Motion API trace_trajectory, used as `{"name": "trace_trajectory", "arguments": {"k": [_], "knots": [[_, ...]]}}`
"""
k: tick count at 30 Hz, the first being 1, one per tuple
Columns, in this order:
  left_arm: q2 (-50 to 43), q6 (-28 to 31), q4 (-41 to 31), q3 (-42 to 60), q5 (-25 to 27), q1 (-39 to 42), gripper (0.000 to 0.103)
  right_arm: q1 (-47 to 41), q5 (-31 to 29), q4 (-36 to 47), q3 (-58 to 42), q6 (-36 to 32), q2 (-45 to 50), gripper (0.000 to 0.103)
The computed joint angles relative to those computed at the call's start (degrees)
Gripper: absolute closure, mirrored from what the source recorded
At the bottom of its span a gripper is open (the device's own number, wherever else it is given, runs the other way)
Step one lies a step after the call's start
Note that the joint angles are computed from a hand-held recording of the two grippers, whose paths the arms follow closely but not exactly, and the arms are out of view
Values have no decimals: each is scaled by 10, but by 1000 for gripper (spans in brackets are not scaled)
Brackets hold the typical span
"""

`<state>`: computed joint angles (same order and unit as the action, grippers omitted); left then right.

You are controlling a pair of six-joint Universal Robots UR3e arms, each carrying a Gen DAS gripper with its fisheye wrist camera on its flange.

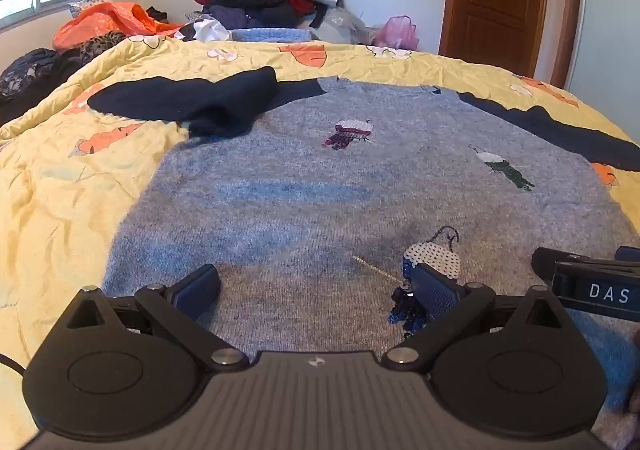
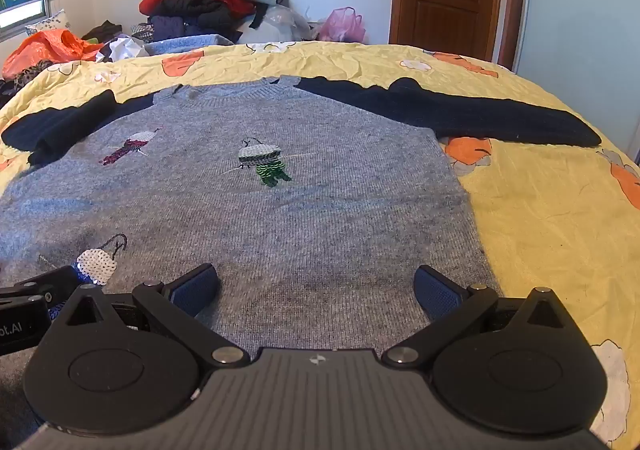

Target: Fold small clothes

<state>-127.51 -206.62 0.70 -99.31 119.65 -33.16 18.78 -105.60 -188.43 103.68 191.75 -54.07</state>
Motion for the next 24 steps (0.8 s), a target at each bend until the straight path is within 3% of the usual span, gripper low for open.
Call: {"name": "trace_trajectory", "arguments": {"k": [8,15,20,24], "knots": [[17,-3,29,-32,-25,12,0,0,0,1,0,0,0,0],[-1,15,-9,6,12,-11,0,0,0,0,1,0,-1,0],[15,39,39,-33,-48,12,0,0,0,-1,2,0,-1,0],[20,6,34,-36,-51,20,0,0,0,-1,2,0,-1,0]]}}
